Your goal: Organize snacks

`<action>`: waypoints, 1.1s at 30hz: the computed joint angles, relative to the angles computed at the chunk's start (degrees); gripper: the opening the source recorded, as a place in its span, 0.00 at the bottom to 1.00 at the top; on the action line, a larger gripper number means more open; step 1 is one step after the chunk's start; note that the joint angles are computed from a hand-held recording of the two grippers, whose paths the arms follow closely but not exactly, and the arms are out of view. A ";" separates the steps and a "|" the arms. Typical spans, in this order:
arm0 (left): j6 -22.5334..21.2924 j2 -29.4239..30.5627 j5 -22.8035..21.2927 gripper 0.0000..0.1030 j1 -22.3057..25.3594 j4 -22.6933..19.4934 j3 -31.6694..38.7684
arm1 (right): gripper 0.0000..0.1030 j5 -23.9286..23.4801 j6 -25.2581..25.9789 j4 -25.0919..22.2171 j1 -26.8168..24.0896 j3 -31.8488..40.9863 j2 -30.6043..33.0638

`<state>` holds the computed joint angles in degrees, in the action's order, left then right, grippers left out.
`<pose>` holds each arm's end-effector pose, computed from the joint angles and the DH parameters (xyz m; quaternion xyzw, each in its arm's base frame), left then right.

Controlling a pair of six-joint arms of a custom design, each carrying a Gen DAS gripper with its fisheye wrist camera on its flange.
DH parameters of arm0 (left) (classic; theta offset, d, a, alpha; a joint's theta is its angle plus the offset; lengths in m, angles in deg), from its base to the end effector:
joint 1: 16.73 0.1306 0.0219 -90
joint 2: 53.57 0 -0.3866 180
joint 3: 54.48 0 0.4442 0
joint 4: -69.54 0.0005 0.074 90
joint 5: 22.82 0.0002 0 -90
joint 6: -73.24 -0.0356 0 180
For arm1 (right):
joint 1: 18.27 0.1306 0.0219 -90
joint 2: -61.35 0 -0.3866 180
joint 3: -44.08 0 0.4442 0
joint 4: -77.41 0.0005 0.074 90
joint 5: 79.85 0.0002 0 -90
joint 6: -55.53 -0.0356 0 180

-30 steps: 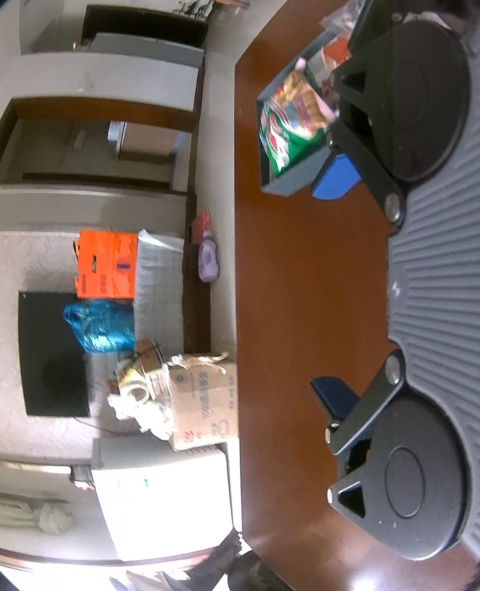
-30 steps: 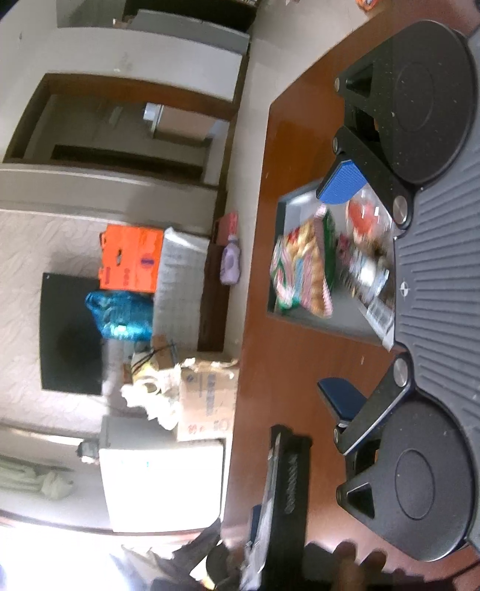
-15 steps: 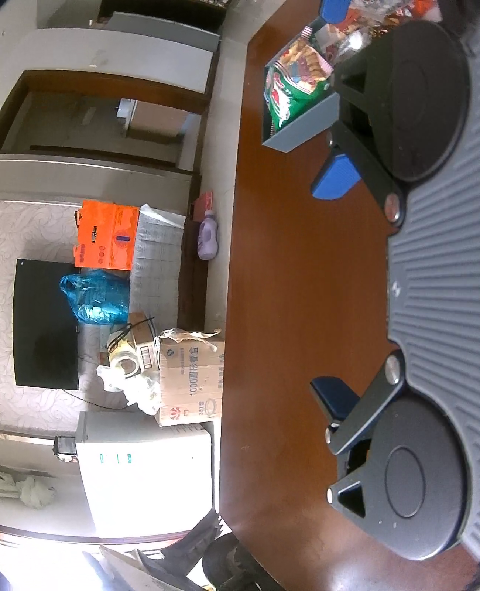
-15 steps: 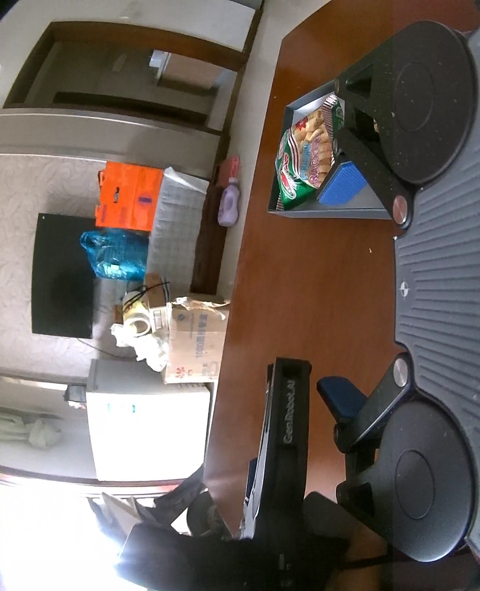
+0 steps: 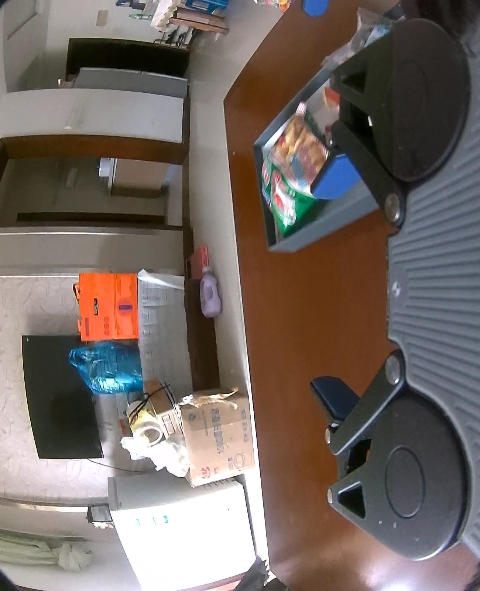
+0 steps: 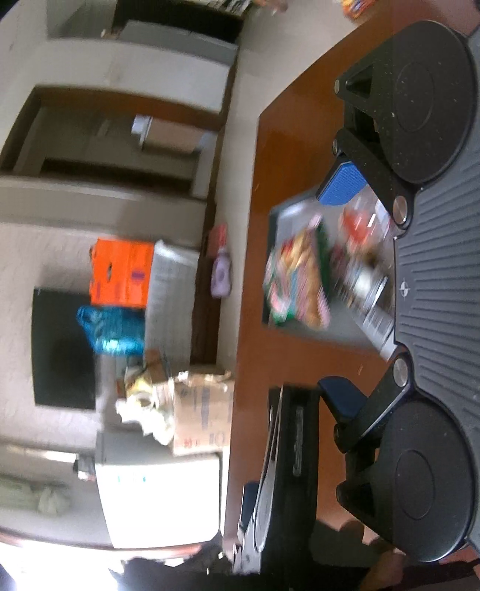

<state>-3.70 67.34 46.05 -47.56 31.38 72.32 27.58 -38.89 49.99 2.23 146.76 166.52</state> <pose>0.6528 -0.3753 0.4505 0.0455 0.8643 -0.0284 0.5002 0.6224 0.2208 0.4304 -0.0446 0.8578 -0.0213 0.5115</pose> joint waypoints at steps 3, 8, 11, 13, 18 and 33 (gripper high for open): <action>1.06 1.55 -1.35 1.00 -0.78 -0.96 1.44 | 0.97 -1.17 -1.72 -0.11 -1.53 -1.12 -0.50; 3.19 1.21 -3.43 1.00 -1.53 1.69 -1.06 | 0.97 -3.07 1.76 2.09 -1.88 -3.20 -1.18; 2.93 1.23 -4.31 1.00 -1.91 1.41 -1.64 | 0.97 -3.45 3.09 2.75 -1.82 -4.31 -1.81; 2.76 0.77 -4.57 1.00 -2.18 2.52 -2.89 | 0.97 -3.73 2.91 3.00 -1.84 -4.65 -2.06; -0.07 1.14 -6.76 1.00 -2.98 3.55 -3.25 | 0.97 -3.54 2.08 1.94 -2.17 -4.33 -2.01; -5.15 3.99 -6.69 1.00 -4.14 4.39 -0.30 | 0.96 -2.35 0.95 0.91 -2.89 -4.72 -2.13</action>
